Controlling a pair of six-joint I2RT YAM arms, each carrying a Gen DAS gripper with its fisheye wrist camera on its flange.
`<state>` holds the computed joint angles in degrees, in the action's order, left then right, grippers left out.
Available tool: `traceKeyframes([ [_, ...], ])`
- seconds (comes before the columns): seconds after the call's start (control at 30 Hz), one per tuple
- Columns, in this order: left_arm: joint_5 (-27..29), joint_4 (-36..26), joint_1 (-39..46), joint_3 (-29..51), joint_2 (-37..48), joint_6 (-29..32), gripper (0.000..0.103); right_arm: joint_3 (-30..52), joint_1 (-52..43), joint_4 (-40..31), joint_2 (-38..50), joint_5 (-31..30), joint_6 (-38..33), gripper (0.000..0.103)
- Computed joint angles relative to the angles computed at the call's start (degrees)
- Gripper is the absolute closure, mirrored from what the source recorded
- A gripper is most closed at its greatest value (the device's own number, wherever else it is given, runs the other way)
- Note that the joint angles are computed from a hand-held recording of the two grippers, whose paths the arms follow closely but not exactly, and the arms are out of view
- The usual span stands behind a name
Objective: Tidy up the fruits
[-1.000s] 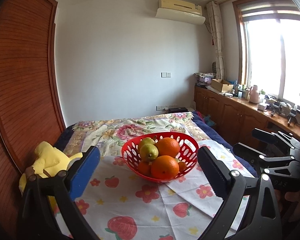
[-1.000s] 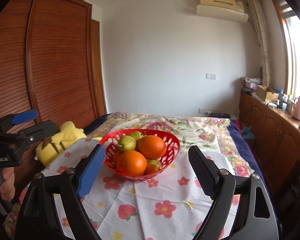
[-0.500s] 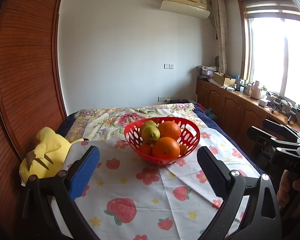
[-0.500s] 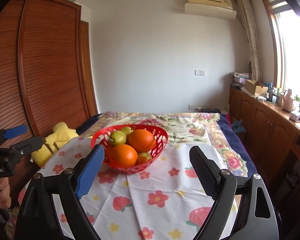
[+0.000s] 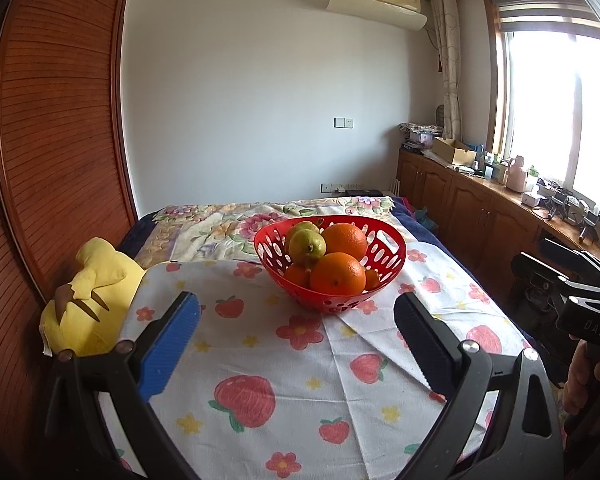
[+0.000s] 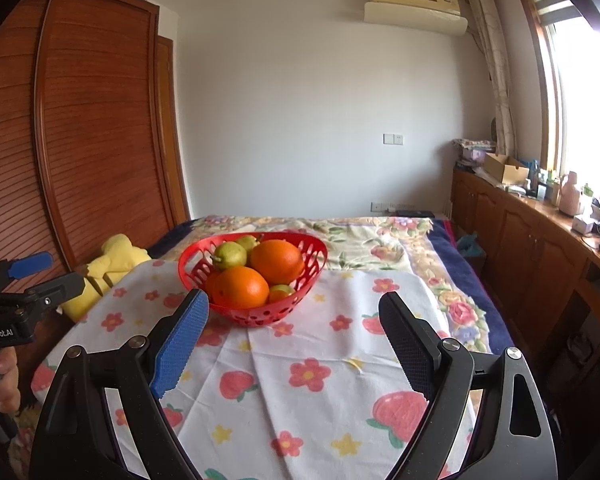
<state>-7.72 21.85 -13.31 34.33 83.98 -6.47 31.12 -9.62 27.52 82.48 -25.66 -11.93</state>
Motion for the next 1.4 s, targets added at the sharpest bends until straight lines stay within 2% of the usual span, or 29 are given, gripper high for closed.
traceKeyframes([
  [1.4, -1.0, -0.3, -0.7, -0.1, -0.8, 0.2, 0.004, 0.4, -0.2, 0.1, 0.5, -0.3, 0.3, 0.014],
])
